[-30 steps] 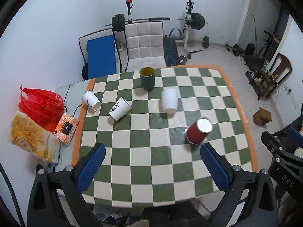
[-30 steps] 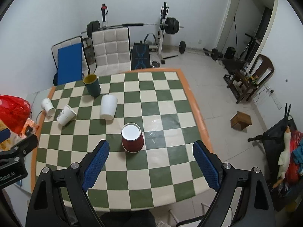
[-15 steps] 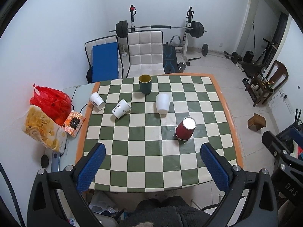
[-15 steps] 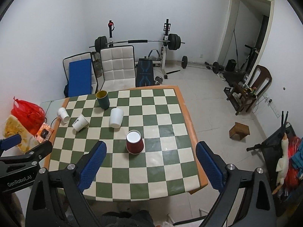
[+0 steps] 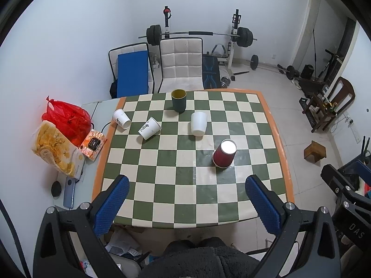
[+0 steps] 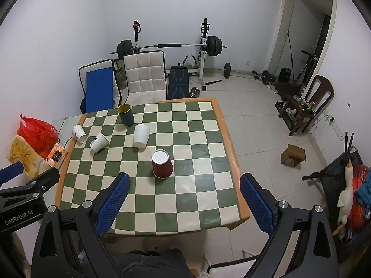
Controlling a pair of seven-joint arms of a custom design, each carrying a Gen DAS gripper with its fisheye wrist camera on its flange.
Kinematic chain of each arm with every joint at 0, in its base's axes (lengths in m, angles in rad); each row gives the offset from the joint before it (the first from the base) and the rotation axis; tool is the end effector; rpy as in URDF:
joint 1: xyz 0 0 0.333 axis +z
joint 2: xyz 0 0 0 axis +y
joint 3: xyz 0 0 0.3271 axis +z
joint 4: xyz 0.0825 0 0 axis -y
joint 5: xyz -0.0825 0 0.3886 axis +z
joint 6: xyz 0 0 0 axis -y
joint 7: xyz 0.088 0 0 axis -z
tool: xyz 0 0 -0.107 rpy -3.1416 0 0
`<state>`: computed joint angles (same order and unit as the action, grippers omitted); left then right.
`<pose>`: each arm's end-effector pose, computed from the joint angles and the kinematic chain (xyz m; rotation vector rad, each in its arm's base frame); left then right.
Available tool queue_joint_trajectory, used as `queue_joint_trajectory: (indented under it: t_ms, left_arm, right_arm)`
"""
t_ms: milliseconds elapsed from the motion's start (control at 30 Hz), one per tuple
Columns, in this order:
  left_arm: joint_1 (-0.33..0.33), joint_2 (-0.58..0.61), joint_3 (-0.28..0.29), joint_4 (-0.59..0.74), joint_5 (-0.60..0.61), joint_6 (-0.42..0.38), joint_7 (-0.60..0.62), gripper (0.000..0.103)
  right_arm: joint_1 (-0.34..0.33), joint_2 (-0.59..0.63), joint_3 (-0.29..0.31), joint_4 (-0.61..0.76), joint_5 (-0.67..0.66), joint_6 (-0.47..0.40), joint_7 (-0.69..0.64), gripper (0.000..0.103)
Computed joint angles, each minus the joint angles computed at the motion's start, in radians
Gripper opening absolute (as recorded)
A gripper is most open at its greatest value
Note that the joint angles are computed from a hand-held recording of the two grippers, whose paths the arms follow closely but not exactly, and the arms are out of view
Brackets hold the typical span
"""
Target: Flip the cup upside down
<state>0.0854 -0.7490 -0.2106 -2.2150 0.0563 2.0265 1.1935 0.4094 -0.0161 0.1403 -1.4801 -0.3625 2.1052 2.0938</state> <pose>0.3468 -0.0740 0.7005 -2.0918 1.6140 -0.4889 0.5106 0.2943 0.7547 -1.8876 1.6916 -0.6732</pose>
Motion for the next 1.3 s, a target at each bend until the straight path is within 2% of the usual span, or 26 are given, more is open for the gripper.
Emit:
queue_joint_trajectory:
  t_ms: [533, 1300]
  left_arm:
    - [-0.002, -0.003, -0.025, 0.02, 0.017, -0.025, -0.039, 0.102]
    - [-0.013, -0.001, -0.023, 0.028, 0.023, -0.037, -0.053, 0.102]
  right_arm:
    - [-0.015, -0.002, -0.008, 0.001, 0.06, 0.021, -0.063, 0.098]
    - [-0.018, -0.013, -0.008, -0.008, 0.085, 0.036, -0.089, 0.098]
